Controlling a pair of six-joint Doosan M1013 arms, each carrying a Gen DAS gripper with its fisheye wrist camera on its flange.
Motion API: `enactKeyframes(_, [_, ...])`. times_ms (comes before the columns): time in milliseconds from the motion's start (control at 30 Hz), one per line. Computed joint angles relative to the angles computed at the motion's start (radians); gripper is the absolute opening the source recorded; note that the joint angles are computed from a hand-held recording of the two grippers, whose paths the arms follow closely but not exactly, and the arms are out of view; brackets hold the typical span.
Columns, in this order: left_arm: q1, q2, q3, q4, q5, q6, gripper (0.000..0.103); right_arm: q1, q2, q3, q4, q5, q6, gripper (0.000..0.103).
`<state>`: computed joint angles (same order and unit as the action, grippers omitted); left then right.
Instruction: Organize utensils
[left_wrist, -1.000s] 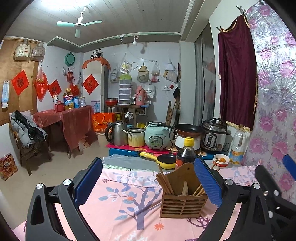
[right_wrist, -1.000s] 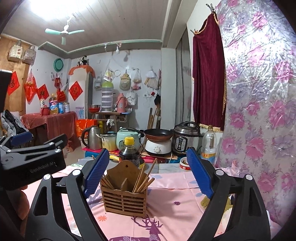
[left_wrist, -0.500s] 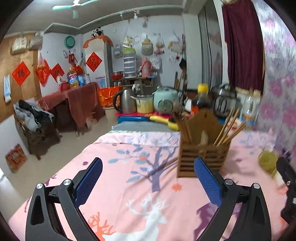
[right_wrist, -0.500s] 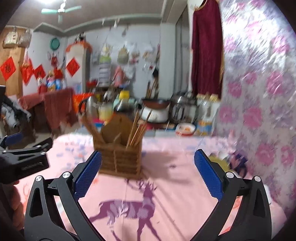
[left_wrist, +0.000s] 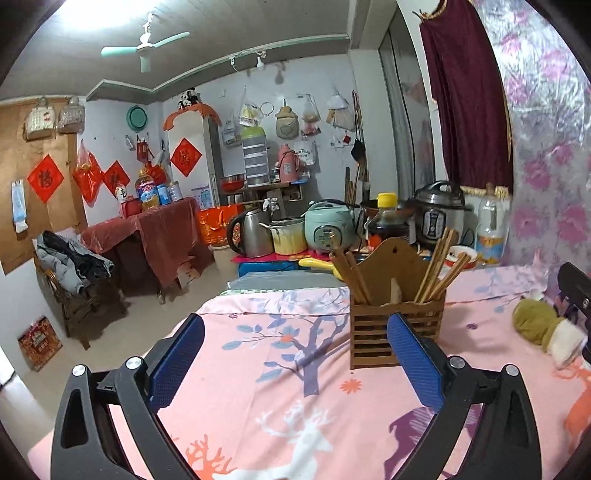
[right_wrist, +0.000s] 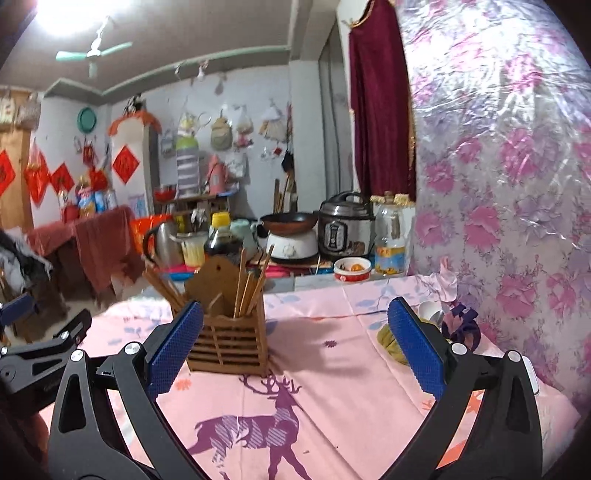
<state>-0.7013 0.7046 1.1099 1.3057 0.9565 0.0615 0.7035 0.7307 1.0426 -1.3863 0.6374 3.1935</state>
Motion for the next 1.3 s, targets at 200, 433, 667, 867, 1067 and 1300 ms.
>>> enactKeyframes(200, [-0.012, -0.017, 0.037, 0.039, 0.016, -0.093, 0.097, 0.008, -0.013, 0.023, -0.045, -0.007, 0.068, 0.097])
enactKeyframes(433, [-0.019, -0.029, 0.067, 0.027, 0.028, -0.121, 0.097, 0.023, -0.027, 0.069, -0.114, 0.029, 0.13, 0.097])
enactKeyframes(667, [-0.021, -0.031, 0.076, 0.028, 0.021, -0.105, 0.097, 0.028, -0.039, 0.089, -0.177, 0.036, 0.173, 0.097])
enactKeyframes(867, [-0.023, -0.032, 0.078, 0.032, 0.017, -0.098, 0.097, 0.039, -0.033, 0.086, -0.218, 0.071, 0.168, 0.097])
enactKeyframes(1067, [-0.019, -0.034, 0.079, 0.029, 0.012, -0.111, 0.097, 0.041, -0.032, 0.087, -0.224, 0.077, 0.167, 0.097])
enactKeyframes(1300, [-0.015, -0.033, 0.075, 0.012, 0.008, -0.107, 0.097, 0.041, -0.023, 0.072, -0.183, 0.082, 0.121, 0.097])
